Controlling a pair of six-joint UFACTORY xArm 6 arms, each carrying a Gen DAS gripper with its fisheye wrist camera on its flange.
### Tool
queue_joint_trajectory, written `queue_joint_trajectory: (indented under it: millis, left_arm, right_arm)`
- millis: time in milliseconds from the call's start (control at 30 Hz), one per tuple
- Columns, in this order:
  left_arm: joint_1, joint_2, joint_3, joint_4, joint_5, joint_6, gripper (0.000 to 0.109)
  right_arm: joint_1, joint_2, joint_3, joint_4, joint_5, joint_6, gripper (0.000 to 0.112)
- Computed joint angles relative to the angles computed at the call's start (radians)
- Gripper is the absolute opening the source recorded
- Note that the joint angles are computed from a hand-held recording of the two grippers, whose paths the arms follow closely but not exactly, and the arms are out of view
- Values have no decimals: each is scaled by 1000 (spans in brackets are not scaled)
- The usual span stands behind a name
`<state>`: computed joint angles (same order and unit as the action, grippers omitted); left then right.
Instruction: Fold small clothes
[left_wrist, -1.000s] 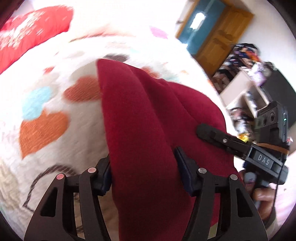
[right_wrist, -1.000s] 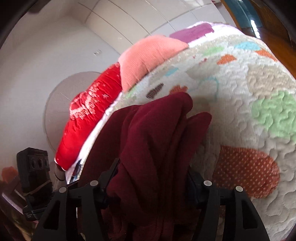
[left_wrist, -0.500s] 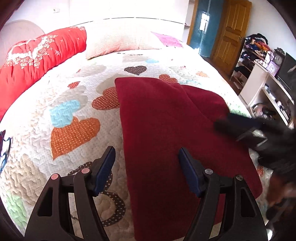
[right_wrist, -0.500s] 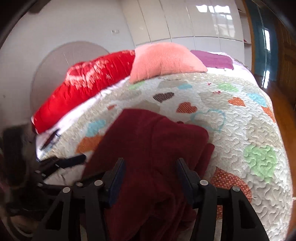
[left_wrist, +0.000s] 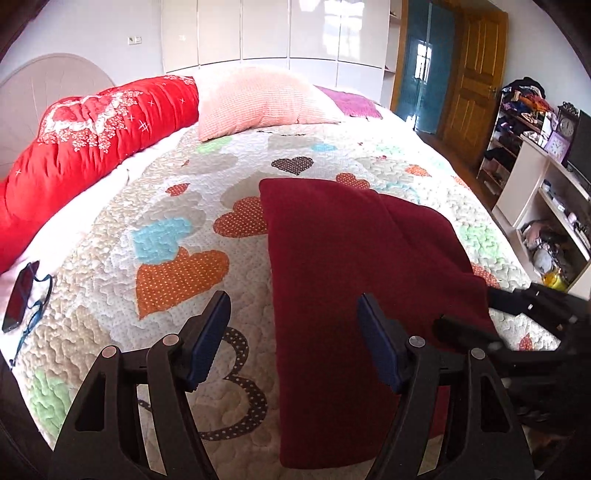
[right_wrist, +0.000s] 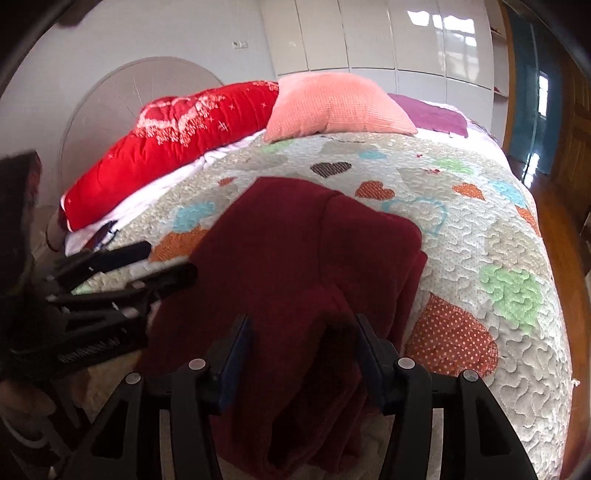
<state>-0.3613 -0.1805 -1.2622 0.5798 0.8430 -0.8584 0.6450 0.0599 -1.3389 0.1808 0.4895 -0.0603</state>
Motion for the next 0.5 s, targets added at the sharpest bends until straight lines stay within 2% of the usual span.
queue_joint_trajectory:
  millis: [33,133,267,367,500]
  left_arm:
    - [-5,-6,3,15,4,-11,71]
    - [-22,-24,11,49,24,-38,71]
    - [-27,-40,27,39,19,-48,71]
    - [-35,-46,36,33,17,-52,71]
    - [-48,-44,33,36,27,-45,71]
  right_arm:
    - [0,7,6,-58,5,50,54]
    - [1,-4,33,-75,-10,79,54]
    - [-6,-56,59,45,-12,5,56]
    - [-15,-92,86,140,-24,-32,64]
    - [-19,-126,118,158,-37,-21,65]
